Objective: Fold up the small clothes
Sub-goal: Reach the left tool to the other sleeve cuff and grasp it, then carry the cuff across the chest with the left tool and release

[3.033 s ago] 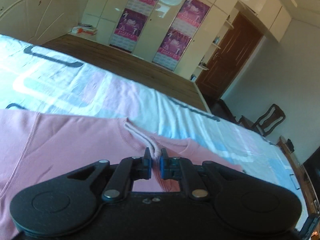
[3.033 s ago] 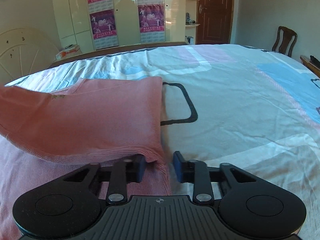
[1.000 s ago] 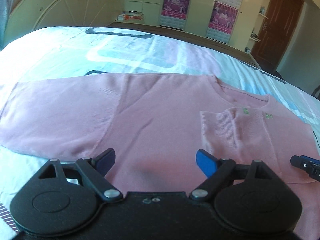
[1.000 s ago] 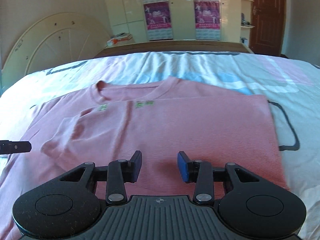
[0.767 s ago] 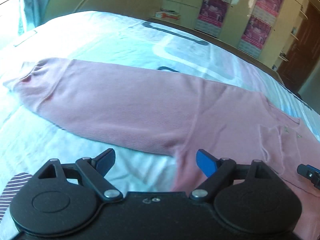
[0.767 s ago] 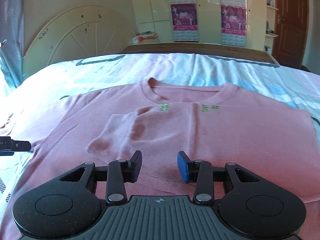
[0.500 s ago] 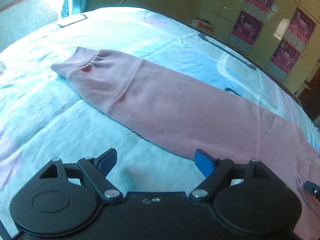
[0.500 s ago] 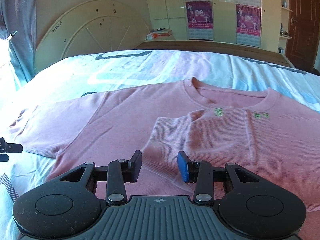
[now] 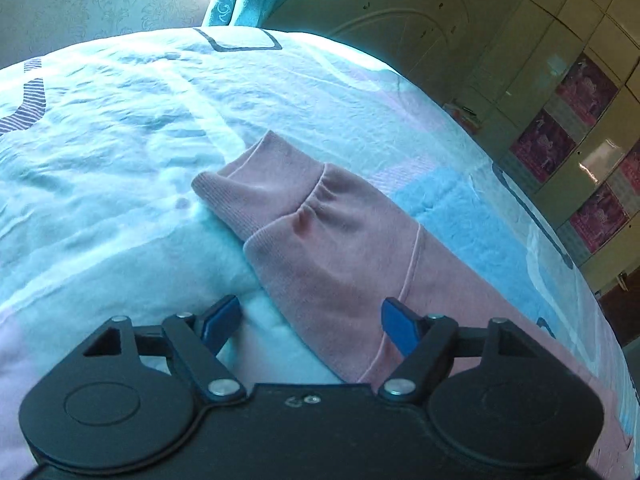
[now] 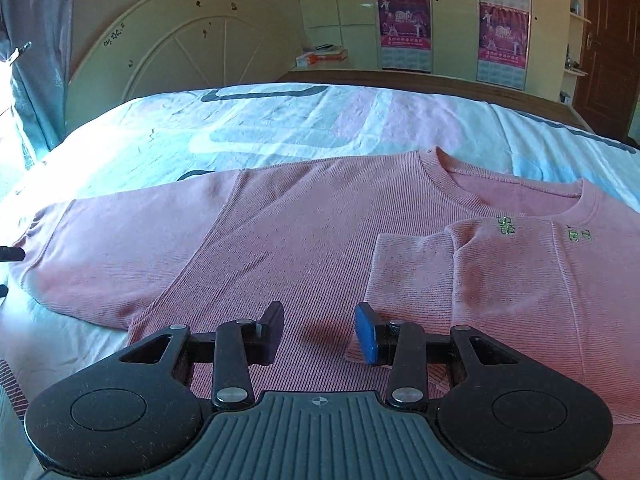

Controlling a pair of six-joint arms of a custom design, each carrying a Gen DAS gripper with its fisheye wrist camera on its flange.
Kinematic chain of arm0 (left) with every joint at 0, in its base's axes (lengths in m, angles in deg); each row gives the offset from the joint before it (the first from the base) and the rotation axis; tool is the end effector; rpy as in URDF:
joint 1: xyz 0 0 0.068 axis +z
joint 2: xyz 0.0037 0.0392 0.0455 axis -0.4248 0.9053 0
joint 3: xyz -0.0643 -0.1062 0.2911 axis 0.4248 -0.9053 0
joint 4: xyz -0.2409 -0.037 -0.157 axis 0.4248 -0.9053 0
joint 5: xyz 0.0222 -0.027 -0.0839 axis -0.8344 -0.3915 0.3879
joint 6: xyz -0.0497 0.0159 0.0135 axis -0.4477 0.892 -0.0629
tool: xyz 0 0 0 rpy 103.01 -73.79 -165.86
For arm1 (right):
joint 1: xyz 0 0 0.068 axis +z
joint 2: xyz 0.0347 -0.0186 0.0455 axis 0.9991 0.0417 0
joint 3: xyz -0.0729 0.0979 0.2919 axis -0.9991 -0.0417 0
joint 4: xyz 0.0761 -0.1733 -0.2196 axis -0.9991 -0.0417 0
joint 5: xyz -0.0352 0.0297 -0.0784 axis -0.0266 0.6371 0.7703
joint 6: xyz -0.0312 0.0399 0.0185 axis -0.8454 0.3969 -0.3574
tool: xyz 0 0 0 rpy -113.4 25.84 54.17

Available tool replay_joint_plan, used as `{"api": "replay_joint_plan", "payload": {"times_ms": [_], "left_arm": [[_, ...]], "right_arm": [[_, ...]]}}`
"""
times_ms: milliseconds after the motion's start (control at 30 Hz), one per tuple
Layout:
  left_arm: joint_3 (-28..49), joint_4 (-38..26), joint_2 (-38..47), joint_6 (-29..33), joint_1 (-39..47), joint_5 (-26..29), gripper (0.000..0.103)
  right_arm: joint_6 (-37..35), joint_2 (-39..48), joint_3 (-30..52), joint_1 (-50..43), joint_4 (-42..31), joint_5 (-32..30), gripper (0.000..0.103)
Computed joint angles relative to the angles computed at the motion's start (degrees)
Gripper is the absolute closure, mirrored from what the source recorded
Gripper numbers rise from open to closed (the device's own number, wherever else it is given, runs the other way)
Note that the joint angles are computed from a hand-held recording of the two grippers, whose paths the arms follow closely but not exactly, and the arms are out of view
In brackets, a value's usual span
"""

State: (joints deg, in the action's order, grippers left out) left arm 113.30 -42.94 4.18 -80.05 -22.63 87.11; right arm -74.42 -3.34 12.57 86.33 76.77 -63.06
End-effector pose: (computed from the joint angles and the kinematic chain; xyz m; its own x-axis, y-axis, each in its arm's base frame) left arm 0.2381 0.0099 0.1622 -0.6218 -0.5084 -0.5958 -0.3769 0.8610 -0.3414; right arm 0.2057 -0.0002 0.1553 -0.7401 0.1712 -0.6504 0.0544 0.9791 0.1959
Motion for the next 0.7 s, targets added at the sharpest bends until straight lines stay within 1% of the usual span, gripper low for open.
{"api": "replay_joint_plan", "payload": {"times_ms": [33, 67, 100, 133, 167, 200, 267, 367, 400, 433, 467, 567, 633, 700], "left_arm": [[0.07, 1.90, 1.09, 0.15, -0.04, -0.56, 0.037], [0.05, 3.34, 1.77, 0.60, -0.06, -0.99, 0.049], [0.19, 4.07, 2.54, 1.21, -0.02, -1.25, 0.067], [0.47, 4.37, 3.30, 1.52, 0.10, -1.49, 0.074], [0.50, 4.75, 3.68, 1.43, 0.33, -1.53, 0.083], [0.61, 4.71, 3.83, 1.32, 0.54, -1.31, 0.089], [0.41, 5.10, 3.51, 1.06, 0.97, -0.87, 0.096], [0.16, 4.85, 0.85, 1.47, -0.67, -1.58, 0.097], [0.35, 4.24, -0.51, 1.79, -2.02, -2.07, 0.097], [0.84, 3.36, -2.03, 1.79, -3.80, -2.16, 0.098], [1.26, 2.78, -3.45, 1.93, -5.90, -2.54, 0.098], [3.44, 0.92, -7.30, 2.33, -15.64, -5.53, 0.098], [5.48, 0.49, -7.95, 1.70, -23.61, -7.45, 0.098], [7.93, 1.04, -6.82, 1.01, -32.16, -9.69, 0.098]], "right_arm": [[0.11, 0.52, 0.04, 0.18, 0.36, 0.31, 0.064], [0.17, 0.72, -0.01, 0.26, 0.53, 0.54, 0.064], [0.28, 1.06, -0.06, 0.44, 0.89, 0.83, 0.064], [0.48, 1.19, -0.09, 0.65, 1.01, 1.15, 0.064], [0.63, 1.18, -0.14, 0.70, 1.06, 1.23, 0.064], [0.73, 1.03, -0.14, 0.71, 0.98, 1.22, 0.064], [1.07, 0.46, -0.15, 0.40, 0.75, 0.98, 0.064], [1.83, -1.20, -0.88, -0.18, 1.34, 1.15, 0.064], [1.71, -0.48, -0.58, -0.32, 0.82, 1.10, 0.064], [1.15, 1.14, 0.06, -0.97, -0.01, -0.22, 0.064], [0.66, 1.35, -0.18, -1.51, 0.45, -0.80, 0.064], [1.19, -2.46, -0.37, -5.39, -1.42, -5.18, 0.064], [0.85, -6.90, -0.42, -8.29, -4.34, -7.08, 0.064], [-0.98, -10.94, -0.30, -12.63, -8.00, -9.90, 0.064]]}}
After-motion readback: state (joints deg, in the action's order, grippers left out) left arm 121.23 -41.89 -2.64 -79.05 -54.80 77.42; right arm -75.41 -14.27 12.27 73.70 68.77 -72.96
